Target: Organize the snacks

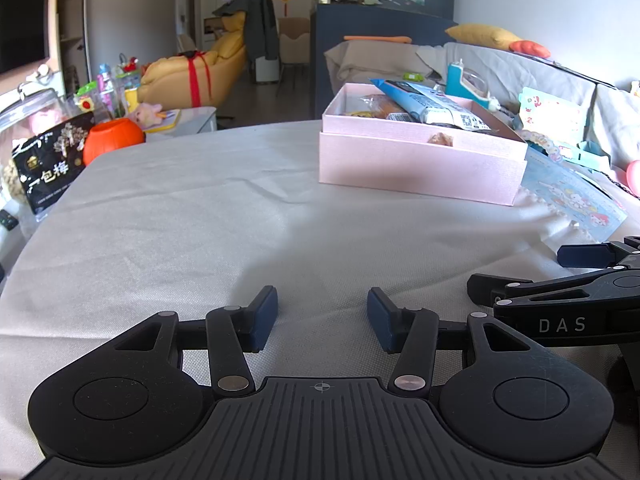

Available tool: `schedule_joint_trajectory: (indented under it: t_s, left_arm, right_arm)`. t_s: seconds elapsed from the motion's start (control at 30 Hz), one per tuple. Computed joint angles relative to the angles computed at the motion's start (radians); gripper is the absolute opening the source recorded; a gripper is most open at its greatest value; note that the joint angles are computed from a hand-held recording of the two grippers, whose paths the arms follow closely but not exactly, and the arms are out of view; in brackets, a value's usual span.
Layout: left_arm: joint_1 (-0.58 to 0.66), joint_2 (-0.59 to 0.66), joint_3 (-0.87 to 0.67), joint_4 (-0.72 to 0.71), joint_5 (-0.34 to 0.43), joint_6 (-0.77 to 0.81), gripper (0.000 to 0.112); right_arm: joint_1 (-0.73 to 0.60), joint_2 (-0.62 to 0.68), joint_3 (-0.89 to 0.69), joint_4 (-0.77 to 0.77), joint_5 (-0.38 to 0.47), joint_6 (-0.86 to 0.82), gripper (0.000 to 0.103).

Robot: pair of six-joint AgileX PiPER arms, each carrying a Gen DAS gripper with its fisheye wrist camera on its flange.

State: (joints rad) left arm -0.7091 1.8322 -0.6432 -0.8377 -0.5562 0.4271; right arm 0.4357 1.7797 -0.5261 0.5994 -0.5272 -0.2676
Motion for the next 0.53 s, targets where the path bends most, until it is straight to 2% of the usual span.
schedule_joint_trajectory:
  t_s: [0.53]
  left_arm:
    - [-0.001,-0.001,-0.002,-0.005,0.001,0.004,0.055]
  right_arm:
    - [0.000,0.000,0.000,0.001,0.000,0.000,0.103]
